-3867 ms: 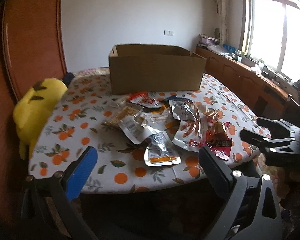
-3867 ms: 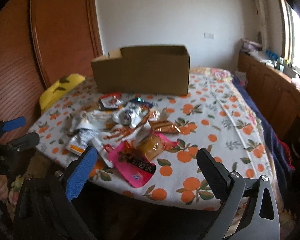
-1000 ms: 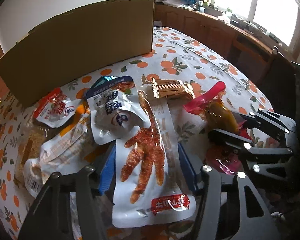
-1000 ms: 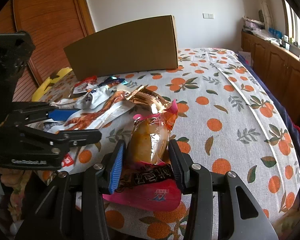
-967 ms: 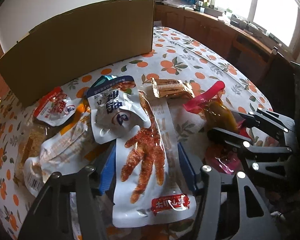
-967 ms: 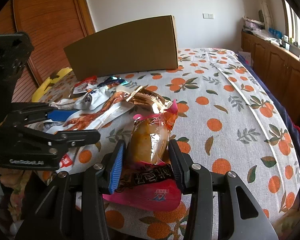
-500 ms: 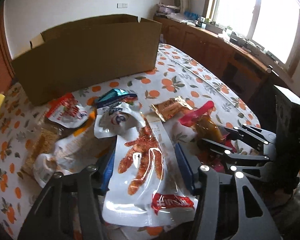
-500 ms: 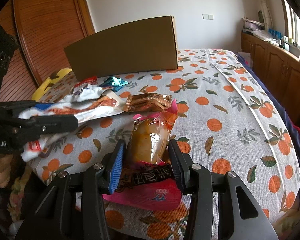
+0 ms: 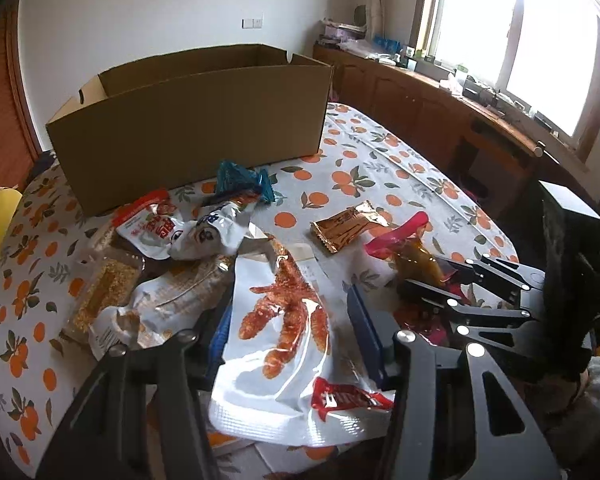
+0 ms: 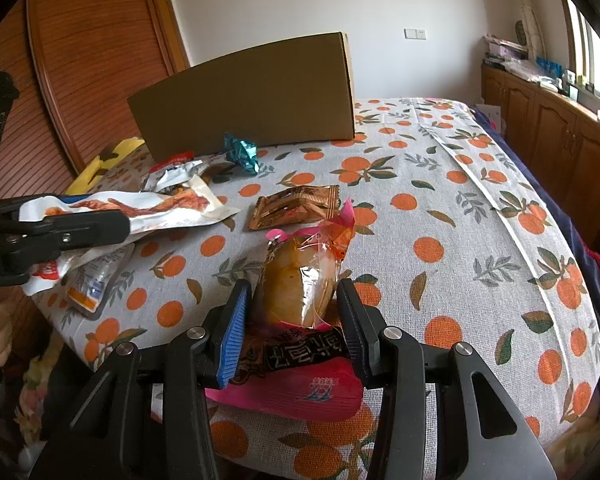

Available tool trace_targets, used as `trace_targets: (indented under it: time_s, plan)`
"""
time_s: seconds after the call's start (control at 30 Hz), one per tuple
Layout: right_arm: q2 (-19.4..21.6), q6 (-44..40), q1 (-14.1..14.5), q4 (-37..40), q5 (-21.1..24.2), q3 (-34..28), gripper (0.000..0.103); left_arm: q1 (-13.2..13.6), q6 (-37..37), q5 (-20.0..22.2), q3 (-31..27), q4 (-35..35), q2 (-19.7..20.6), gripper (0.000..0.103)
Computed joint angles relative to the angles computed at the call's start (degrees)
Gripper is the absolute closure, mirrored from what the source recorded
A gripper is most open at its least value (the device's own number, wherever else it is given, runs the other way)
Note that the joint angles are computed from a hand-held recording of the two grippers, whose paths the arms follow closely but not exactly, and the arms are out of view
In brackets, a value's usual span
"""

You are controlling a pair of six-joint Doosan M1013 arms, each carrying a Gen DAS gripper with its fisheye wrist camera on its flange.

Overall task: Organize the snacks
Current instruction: 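Grasp the white chicken-feet packet with the left gripper and lift it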

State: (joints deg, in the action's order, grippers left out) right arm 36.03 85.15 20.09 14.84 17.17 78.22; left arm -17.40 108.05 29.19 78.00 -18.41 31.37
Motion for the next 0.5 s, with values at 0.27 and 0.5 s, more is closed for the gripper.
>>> trace_targets:
  time_s: [0.27,0.5]
  plan:
    - [-0.02,0.52,0.05,-0.54,-0.1,0.04,0.059,-0.32,-6.7,0.56,0.93,7.44,0.24,0.081]
    - [-0.03,0.91,0.07,-0.96,-0.08,0.02,0.059,-0.1,-3.91,-0.54,1.78,4.34,-0.1,0.089]
